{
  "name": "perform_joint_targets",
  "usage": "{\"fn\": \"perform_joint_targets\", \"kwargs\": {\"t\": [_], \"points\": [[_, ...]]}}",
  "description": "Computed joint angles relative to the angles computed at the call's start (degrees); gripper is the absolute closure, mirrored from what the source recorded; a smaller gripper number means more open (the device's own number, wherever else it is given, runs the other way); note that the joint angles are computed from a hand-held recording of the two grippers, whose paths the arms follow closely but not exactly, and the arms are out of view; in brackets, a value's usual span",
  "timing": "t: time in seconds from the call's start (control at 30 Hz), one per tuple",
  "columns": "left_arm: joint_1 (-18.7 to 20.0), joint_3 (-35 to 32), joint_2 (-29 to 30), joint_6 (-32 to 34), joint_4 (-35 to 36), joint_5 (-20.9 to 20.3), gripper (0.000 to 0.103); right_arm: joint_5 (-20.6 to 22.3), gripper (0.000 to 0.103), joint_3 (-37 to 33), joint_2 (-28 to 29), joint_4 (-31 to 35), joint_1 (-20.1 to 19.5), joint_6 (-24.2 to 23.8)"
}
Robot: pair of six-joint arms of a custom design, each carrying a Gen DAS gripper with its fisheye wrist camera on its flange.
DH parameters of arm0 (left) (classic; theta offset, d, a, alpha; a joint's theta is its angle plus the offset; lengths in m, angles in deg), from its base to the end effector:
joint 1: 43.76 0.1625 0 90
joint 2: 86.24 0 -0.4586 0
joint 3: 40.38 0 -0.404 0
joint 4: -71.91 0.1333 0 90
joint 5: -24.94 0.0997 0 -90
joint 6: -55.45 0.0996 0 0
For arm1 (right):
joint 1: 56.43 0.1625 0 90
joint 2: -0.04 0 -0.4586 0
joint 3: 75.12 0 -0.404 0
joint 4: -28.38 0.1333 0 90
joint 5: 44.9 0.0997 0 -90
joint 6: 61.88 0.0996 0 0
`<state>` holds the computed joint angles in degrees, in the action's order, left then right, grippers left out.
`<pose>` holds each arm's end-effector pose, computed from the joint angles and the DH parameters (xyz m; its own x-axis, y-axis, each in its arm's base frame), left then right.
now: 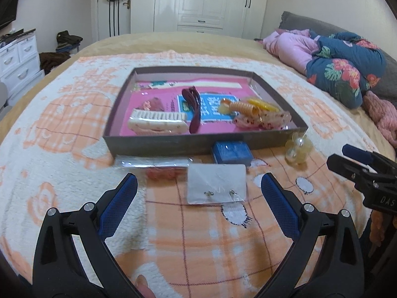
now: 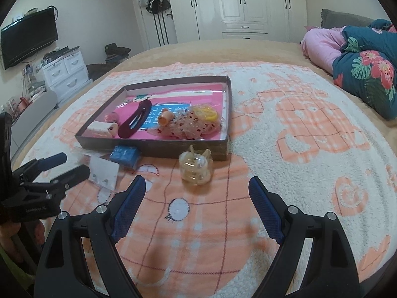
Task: Organize jewelry
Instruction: 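Grasp the bagged earring card with the left tool while the right tool grasps the clear claw clip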
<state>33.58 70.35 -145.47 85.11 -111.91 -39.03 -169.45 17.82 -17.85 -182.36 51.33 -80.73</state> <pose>0.0368 -0.6438 0.2413 -0.7379 0.2776 -0.6151 0.6067 0.6721 -0.4245 0.2772 -0.6137 -0.0729 -0.7906 -0.0869 0.6061 -0.4951 0.6733 -0.5492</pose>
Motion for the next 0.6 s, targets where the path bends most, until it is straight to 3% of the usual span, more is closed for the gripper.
{"fn": "perform_joint_targets", "kwargs": {"t": [0.6], "points": [[0.37, -2.63, 4.25, 0.07, 1.98, 2.15, 0.012, 1.79, 0.025, -5.18, 1.31, 8.06, -3.09, 2.64]]}}
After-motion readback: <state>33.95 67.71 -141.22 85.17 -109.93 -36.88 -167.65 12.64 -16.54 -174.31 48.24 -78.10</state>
